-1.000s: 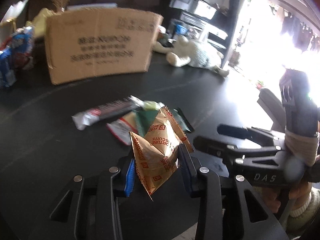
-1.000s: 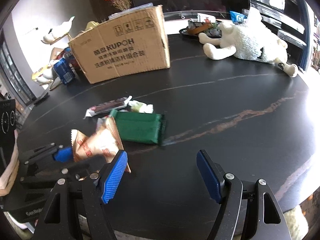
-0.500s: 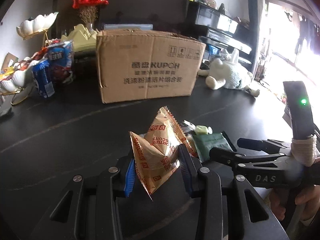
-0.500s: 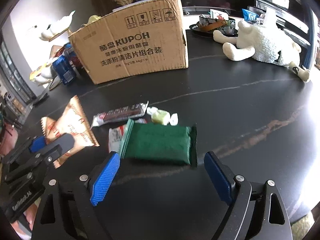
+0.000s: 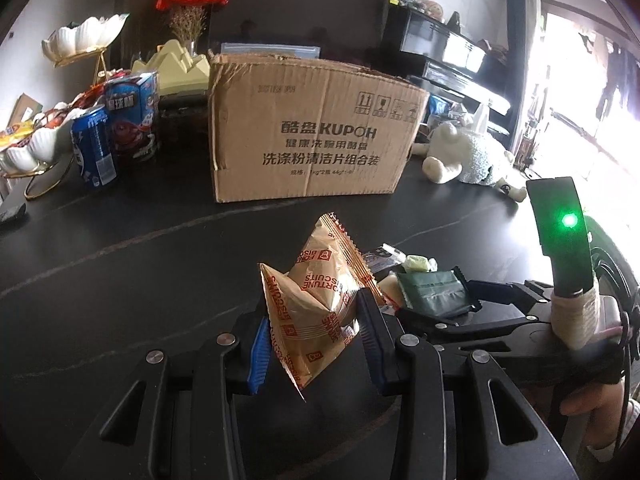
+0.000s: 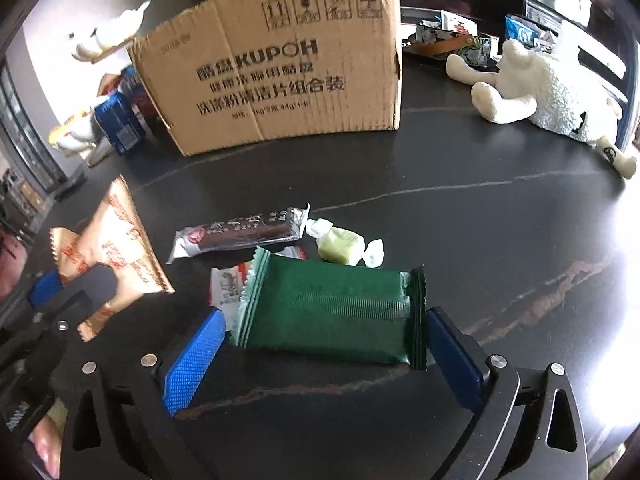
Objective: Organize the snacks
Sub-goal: 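Grasp the green packet with the right tool while the left tool holds the biscuit bag, then carry the biscuit bag and green packet over the cardboard box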
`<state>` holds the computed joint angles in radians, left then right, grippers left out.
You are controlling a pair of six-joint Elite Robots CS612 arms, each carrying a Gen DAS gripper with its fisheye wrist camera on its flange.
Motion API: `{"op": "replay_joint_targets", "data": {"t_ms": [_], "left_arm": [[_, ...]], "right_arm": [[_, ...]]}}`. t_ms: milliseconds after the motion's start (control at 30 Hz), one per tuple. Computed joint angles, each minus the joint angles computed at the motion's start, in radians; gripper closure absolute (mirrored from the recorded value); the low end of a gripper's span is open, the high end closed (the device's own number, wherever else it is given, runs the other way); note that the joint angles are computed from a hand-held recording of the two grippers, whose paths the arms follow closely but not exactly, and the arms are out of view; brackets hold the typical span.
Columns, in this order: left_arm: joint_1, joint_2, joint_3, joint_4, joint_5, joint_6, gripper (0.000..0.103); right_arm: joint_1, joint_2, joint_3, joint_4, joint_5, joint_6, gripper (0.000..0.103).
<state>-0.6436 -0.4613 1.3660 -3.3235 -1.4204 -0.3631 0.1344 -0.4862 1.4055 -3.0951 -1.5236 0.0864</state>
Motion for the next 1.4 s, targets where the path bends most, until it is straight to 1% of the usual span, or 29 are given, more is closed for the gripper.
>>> {"op": "replay_joint_targets", "data": {"t_ms": [67, 167, 333, 467, 567, 633, 700, 967, 1133, 1233, 1400], "left_arm": [[0.002, 0.001, -0.002, 0.006, -0.006, -0.004, 0.064], [0.0, 0.002, -0.002, 0.006, 0.002, 0.002, 0.064], [-0.002, 0.003, -0.003, 0.007, 0.0, 0.014, 0.064], [-0.003, 0.004, -0.006, 0.01, -0.006, 0.021, 0.064], [-0.002, 0.005, -0.006, 0.011, -0.011, 0.021, 0.064], [-0.003, 0.005, -0.007, 0.01, -0.009, 0.023, 0.064], [-0.004, 0.006, -0.006, 0.003, -0.003, 0.029, 0.064], [-0.013, 0.0, 0.005, -0.028, 0.025, 0.07, 0.064], [-0.011, -0.004, 0.004, -0.016, 0.006, 0.06, 0.064], [-0.004, -0.01, 0.003, -0.002, -0.034, 0.032, 0.064], [-0.003, -0.026, 0.005, -0.005, -0.022, 0.037, 0.064]], "right_arm": [[0.005, 0.003, -0.005, 0.002, -0.023, -0.004, 0.003], [0.005, 0.004, -0.005, -0.005, -0.036, 0.007, 0.004], [0.003, 0.0, 0.01, -0.038, -0.04, 0.02, 0.019], [-0.001, -0.003, 0.019, -0.052, -0.024, 0.026, 0.027], [0.003, -0.003, 0.022, -0.059, -0.041, 0.013, 0.029], [0.003, -0.005, 0.027, -0.066, -0.043, 0.019, 0.033], [0.001, -0.005, 0.031, -0.074, -0.039, 0.029, 0.035], [-0.009, -0.014, 0.054, -0.108, -0.015, 0.059, 0.037], [-0.01, -0.028, 0.071, -0.144, -0.013, 0.069, 0.037], [-0.011, -0.038, 0.082, -0.167, -0.001, 0.07, 0.037], [-0.009, -0.056, 0.092, -0.209, 0.012, 0.057, 0.037]]}}
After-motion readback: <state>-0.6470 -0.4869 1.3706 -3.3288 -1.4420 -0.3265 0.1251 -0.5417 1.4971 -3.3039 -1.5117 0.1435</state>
